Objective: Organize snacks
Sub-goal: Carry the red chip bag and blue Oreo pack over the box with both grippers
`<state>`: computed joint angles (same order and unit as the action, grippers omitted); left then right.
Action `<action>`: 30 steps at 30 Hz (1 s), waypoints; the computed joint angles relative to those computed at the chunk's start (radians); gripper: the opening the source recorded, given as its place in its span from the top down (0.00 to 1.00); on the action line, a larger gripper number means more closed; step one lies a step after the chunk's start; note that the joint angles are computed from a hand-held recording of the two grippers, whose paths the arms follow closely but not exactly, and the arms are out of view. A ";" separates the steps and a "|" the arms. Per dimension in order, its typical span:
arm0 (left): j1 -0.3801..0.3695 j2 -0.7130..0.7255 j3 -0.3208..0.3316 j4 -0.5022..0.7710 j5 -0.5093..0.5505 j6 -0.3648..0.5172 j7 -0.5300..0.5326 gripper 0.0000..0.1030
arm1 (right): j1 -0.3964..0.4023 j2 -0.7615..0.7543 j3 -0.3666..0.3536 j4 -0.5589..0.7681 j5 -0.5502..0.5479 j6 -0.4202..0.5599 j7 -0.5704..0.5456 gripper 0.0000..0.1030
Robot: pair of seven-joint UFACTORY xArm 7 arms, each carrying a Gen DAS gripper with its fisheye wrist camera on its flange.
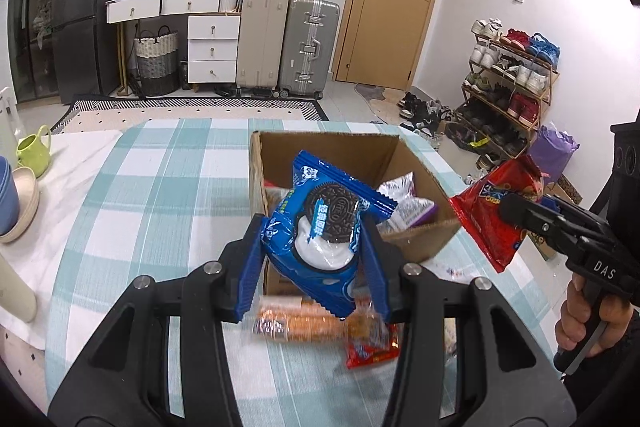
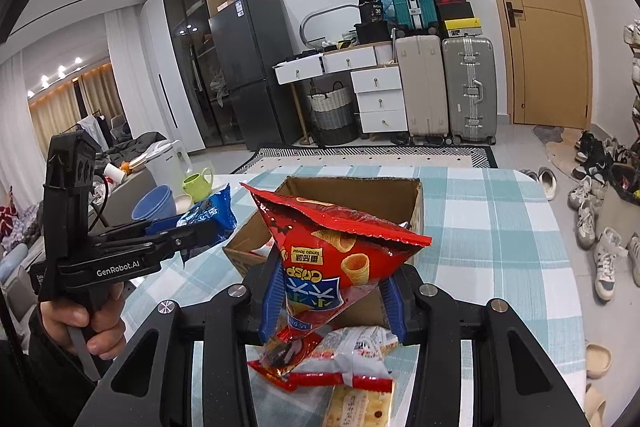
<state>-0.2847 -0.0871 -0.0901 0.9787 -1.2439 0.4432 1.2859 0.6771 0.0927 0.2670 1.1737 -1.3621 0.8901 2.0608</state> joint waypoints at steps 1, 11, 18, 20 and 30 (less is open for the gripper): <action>-0.003 0.012 -0.004 0.012 0.002 -0.008 -0.005 0.59 | -0.003 0.002 -0.003 0.002 -0.002 -0.005 -0.003 0.59; 0.004 0.113 -0.045 0.128 0.074 -0.047 -0.089 0.59 | -0.036 0.019 -0.031 0.032 -0.004 -0.067 -0.038 0.58; 0.009 0.166 -0.082 0.187 0.135 -0.088 -0.145 0.59 | -0.057 0.039 -0.055 0.066 -0.014 -0.114 -0.052 0.59; 0.014 0.175 -0.089 0.197 0.144 -0.087 -0.151 0.59 | -0.062 0.044 -0.061 0.072 -0.020 -0.125 -0.053 0.59; 0.018 0.258 -0.135 0.270 0.234 -0.128 -0.216 0.59 | -0.089 0.106 -0.103 0.117 -0.016 -0.214 -0.068 0.59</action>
<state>-0.2669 0.1707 -0.2255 1.2485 -1.0099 0.3147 1.0698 0.5878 0.1984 0.1639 1.2910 -1.3780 0.6763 1.9929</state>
